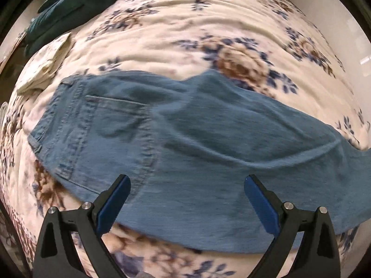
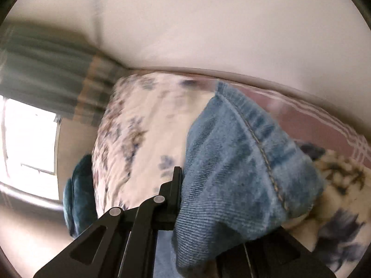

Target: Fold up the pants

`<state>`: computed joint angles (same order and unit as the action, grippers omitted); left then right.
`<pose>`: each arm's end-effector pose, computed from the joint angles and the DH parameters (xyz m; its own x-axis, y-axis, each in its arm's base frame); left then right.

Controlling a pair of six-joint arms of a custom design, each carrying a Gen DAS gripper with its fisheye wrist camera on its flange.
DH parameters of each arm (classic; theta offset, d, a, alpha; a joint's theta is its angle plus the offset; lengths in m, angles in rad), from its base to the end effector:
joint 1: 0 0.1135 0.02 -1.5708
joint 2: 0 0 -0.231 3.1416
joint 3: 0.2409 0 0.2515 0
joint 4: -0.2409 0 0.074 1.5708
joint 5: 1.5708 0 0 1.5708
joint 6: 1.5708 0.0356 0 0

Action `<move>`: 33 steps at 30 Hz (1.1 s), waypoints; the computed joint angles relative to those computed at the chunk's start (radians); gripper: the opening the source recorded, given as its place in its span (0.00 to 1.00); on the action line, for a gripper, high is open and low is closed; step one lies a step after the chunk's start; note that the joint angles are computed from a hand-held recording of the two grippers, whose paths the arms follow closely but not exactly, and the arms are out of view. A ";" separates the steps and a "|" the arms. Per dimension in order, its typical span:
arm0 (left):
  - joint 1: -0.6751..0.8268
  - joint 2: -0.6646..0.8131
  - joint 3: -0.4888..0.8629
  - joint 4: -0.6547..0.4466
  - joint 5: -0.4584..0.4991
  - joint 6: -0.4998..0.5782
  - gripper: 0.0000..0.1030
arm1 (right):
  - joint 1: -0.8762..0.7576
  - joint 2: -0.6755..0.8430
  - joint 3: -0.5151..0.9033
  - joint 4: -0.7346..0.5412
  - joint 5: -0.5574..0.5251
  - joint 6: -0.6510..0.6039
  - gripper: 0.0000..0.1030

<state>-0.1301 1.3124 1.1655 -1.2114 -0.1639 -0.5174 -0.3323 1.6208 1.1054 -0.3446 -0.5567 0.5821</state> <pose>0.2331 -0.0246 0.2538 -0.8888 -0.3758 -0.2622 -0.3978 0.9168 0.0343 0.3291 -0.0937 0.1971 -0.6253 0.7096 -0.3248 0.3530 0.6284 0.6932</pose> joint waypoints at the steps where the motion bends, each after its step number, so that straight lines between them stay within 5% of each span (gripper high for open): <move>1: 0.031 -0.010 -0.005 -0.008 0.009 0.023 0.97 | 0.045 -0.028 0.015 -0.023 0.021 -0.004 0.07; 9: 0.386 -0.110 -0.032 -0.071 0.052 0.266 0.97 | 0.581 -0.037 0.193 -0.166 0.334 0.048 0.07; 16: 0.752 -0.122 -0.015 -0.053 0.100 0.551 0.97 | 1.023 0.326 0.422 -0.169 0.549 0.070 0.07; 22: 0.946 -0.059 0.032 -0.021 0.137 0.690 0.97 | 1.255 0.694 0.800 -0.406 0.715 -0.030 0.10; 25: 0.991 -0.016 0.077 -0.042 0.182 0.695 0.97 | 1.263 0.783 0.945 -0.515 0.686 -0.071 0.39; 26: 1.002 0.004 0.101 -0.060 0.207 0.689 0.97 | 1.258 0.753 0.914 -0.501 0.614 -0.093 0.75; 27: 1.007 0.020 0.123 -0.079 0.232 0.677 0.97 | 1.248 0.708 0.872 -0.487 0.539 -0.111 0.90; 33: 0.978 0.119 0.275 -0.216 0.466 0.555 0.97 | 1.199 0.423 0.645 -0.484 0.347 -0.157 0.90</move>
<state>0.8484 1.4316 1.4404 -1.4269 0.3021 0.0380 0.8665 2.0440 1.7501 -0.8289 -0.2100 0.4250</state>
